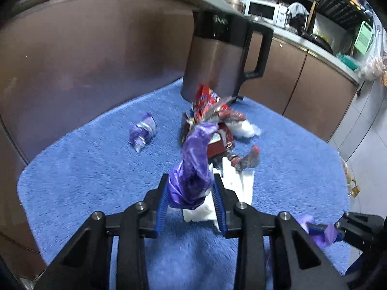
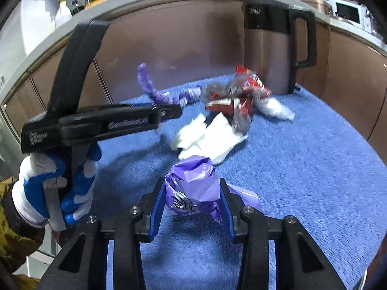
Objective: Collect trash
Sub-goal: 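Grasp the purple wrapper with the right gripper while the left gripper grasps another purple wrapper, then carry both purple wrappers over the bin and open both grippers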
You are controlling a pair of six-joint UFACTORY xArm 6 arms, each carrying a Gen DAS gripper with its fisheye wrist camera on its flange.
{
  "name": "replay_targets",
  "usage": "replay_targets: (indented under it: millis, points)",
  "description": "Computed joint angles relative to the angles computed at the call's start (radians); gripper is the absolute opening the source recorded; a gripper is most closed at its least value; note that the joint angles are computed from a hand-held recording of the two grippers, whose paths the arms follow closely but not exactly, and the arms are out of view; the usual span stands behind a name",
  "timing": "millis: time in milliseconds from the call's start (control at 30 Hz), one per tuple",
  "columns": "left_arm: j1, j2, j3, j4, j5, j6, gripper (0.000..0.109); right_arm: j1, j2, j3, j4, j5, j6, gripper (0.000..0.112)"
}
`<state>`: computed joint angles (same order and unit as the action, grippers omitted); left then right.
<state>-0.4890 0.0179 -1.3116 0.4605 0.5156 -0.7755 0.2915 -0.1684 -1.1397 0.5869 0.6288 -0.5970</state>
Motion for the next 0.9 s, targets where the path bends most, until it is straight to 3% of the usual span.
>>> replay_targets:
  millis: [233,533,700,900]
  points:
    - [-0.057,-0.165,0.09,0.146,0.032,-0.137,0.031,0.016,-0.14,0.065,-0.122,-0.073,0.13,0.038]
    - [-0.18,-0.304,0.135,0.305,0.173,-0.272,0.031,0.044,-0.353,0.177,-0.357,-0.148,0.305,0.038]
    - [-0.256,-0.285,0.075,0.361,0.267,-0.312,0.031,0.018,-0.444,0.237,-0.38,-0.181,0.318,0.038]
    - [-0.321,-0.202,-0.028,0.36,0.305,-0.299,0.031,-0.059,-0.511,0.286,-0.335,-0.197,0.289,0.038]
